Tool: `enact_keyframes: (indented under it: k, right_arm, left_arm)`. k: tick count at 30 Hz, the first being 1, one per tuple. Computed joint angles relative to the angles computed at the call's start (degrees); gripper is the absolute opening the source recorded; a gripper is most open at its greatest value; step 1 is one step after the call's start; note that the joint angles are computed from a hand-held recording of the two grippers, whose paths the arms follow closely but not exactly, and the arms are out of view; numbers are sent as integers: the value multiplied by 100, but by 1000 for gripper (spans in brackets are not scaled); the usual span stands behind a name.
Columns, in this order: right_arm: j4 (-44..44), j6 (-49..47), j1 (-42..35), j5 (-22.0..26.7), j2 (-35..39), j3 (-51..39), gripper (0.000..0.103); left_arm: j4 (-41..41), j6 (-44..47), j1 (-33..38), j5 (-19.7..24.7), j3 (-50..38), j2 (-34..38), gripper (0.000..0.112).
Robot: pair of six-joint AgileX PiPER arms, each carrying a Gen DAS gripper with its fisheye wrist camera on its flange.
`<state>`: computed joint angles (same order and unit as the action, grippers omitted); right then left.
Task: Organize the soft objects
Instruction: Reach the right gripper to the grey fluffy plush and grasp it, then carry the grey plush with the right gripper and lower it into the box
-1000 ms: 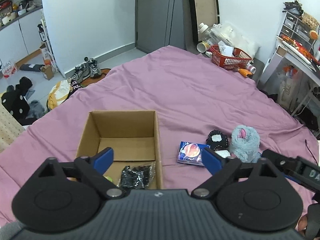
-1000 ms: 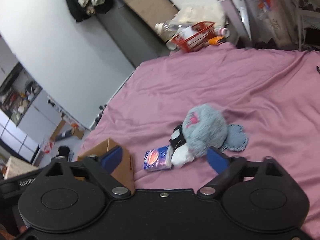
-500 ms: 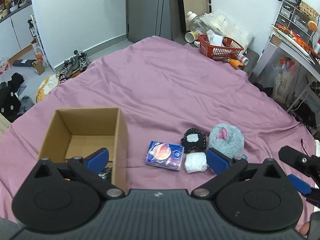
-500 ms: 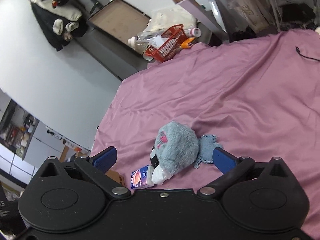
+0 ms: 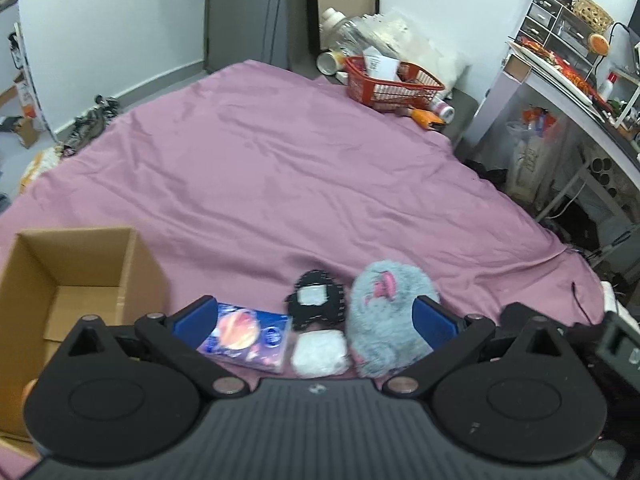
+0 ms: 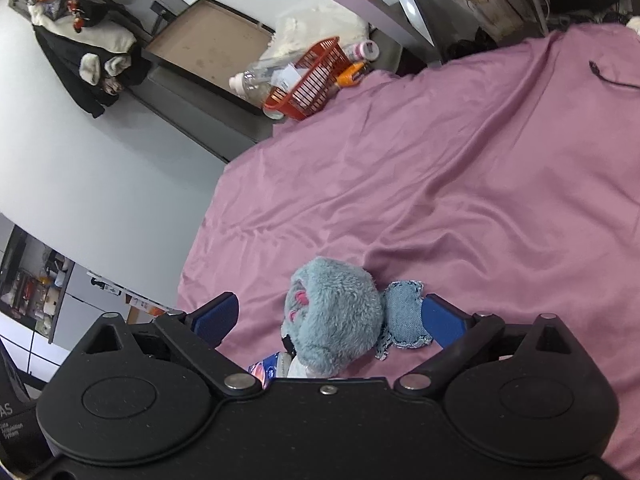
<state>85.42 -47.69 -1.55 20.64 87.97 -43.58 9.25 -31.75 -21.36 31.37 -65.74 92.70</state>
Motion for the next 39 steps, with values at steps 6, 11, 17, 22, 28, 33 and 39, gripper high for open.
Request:
enact_keyframes:
  k: [6, 11, 17, 22, 28, 33, 39]
  right_arm:
    - [692, -335, -267, 486, 540, -116, 84]
    - [810, -251, -277, 710, 1050, -306, 66]
    - [1000, -434, -154, 800, 1351, -512, 60]
    - [1020, -395, -129, 861, 1629, -665, 47]
    - [973, -367, 17, 616, 1761, -794, 42]
    - [1256, -884, 90, 436, 1602, -657, 30]
    - [1248, -1112, 91, 519, 1316, -541, 28]
  left_arm:
    - [-881, 698, 158, -352, -123, 523, 100]
    - [-1481, 849, 355, -630, -188, 892, 78]
    - [-3166, 2304, 637, -778, -228, 1192, 60]
    - [-4091, 3060, 795, -465, -523, 1573, 44]
    - [-4501, 3290, 847, -299, -673, 1834, 21]
    - [-4140, 2868, 743, -235, -764, 1772, 20]
    - [-3764, 2633, 644, -422, -457, 1353, 20]
